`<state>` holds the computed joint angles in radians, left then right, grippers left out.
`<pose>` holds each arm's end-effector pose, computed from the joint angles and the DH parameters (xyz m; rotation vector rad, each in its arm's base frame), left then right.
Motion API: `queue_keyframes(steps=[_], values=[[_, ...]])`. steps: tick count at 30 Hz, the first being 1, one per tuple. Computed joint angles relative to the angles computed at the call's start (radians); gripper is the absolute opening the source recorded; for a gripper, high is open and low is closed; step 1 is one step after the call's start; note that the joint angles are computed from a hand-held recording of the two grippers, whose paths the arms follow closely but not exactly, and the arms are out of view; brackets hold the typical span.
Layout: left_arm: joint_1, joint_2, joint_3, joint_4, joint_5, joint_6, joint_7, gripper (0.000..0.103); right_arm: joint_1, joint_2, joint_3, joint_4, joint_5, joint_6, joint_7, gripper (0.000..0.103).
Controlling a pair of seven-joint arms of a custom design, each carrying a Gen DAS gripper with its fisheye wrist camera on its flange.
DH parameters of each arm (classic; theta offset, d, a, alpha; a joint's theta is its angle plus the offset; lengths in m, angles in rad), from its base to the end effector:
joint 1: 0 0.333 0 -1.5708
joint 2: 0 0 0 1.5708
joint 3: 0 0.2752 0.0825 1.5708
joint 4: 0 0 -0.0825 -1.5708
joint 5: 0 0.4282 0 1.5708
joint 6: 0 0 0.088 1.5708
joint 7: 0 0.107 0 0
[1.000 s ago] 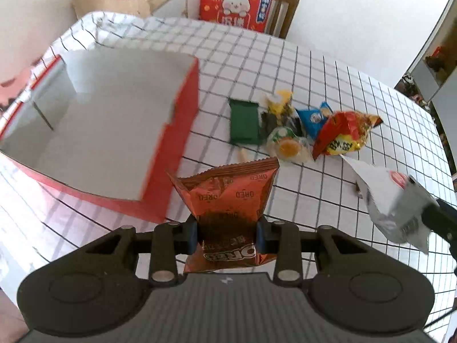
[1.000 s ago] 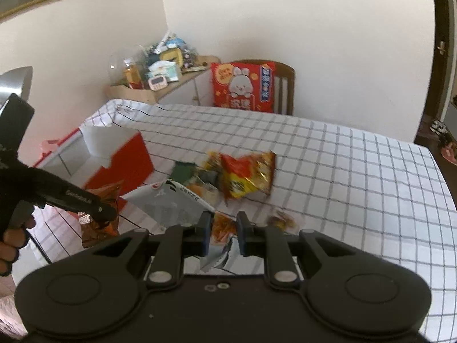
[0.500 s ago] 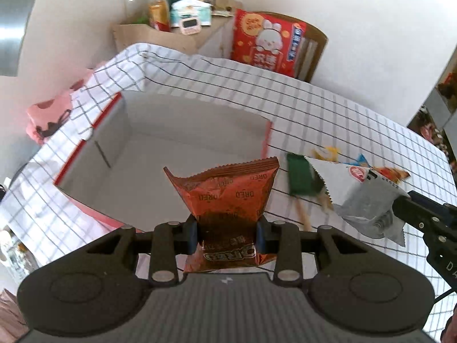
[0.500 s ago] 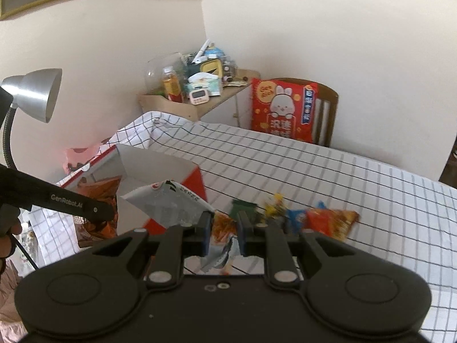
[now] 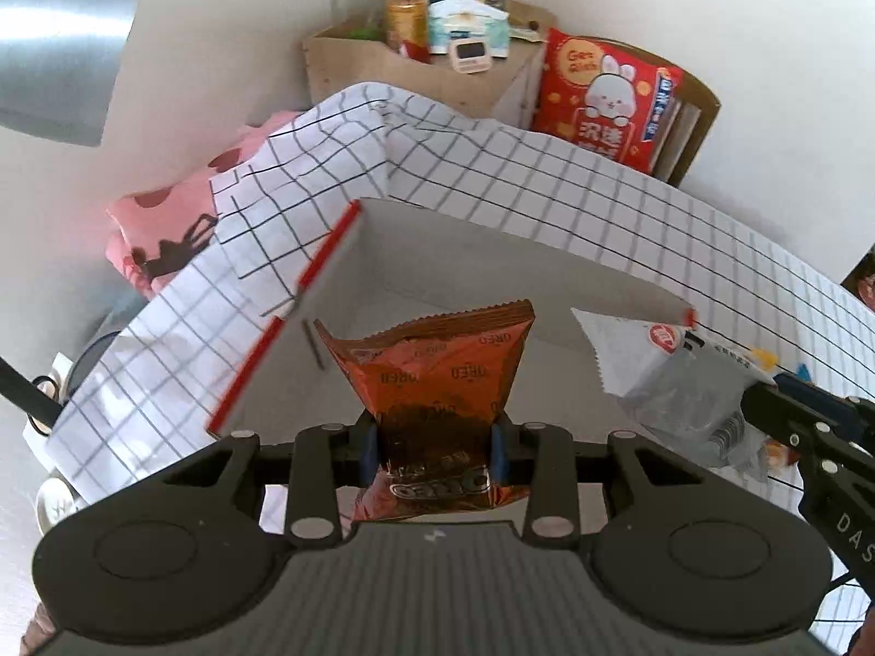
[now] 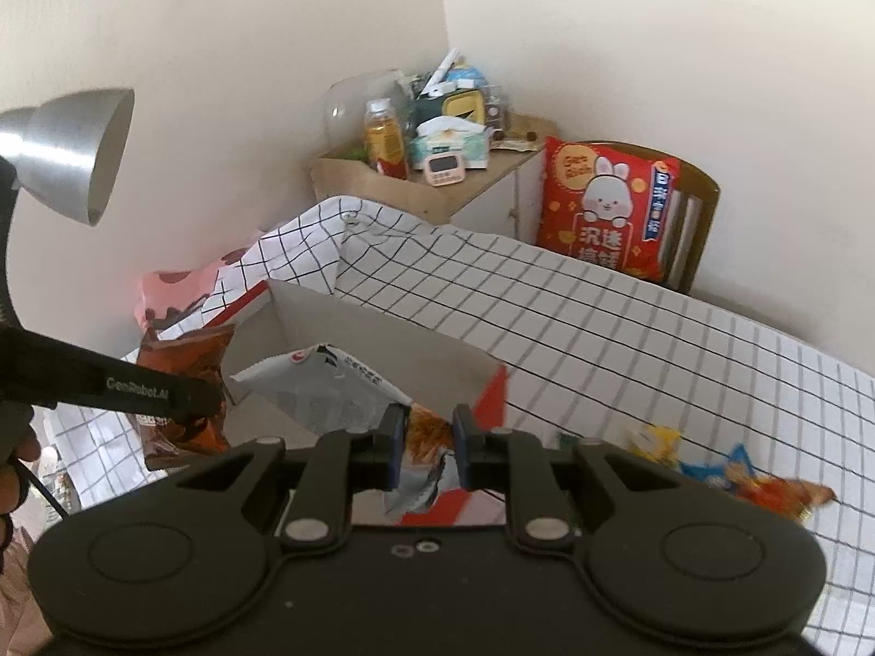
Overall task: Organize snacks
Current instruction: 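Carry the Oreo bag into the box and open the left tool while the right tool drops the white packet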
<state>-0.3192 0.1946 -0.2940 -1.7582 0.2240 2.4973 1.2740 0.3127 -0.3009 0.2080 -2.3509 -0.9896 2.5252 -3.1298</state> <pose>0.5713 -0.3903 0.4634 -1.4837 2.3289 -0.6834 0.4646 0.2775 0.4332 -1.3842 1.9754 -0.8538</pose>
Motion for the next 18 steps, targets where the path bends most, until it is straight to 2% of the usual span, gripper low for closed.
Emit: queue_keyframes(steps=[10,18], values=[[0.005,0.164,0.025,0.164,0.057,-0.076,-0.028,0.036,0.019,0.256,-0.056,0.226,0.020,0.028,-0.089,0.017],[0.001,0.228,0.021,0.191,0.070,-0.083,-0.019,0.037,0.056,0.347,-0.090,0.281,0.082,0.008,-0.170,0.017]])
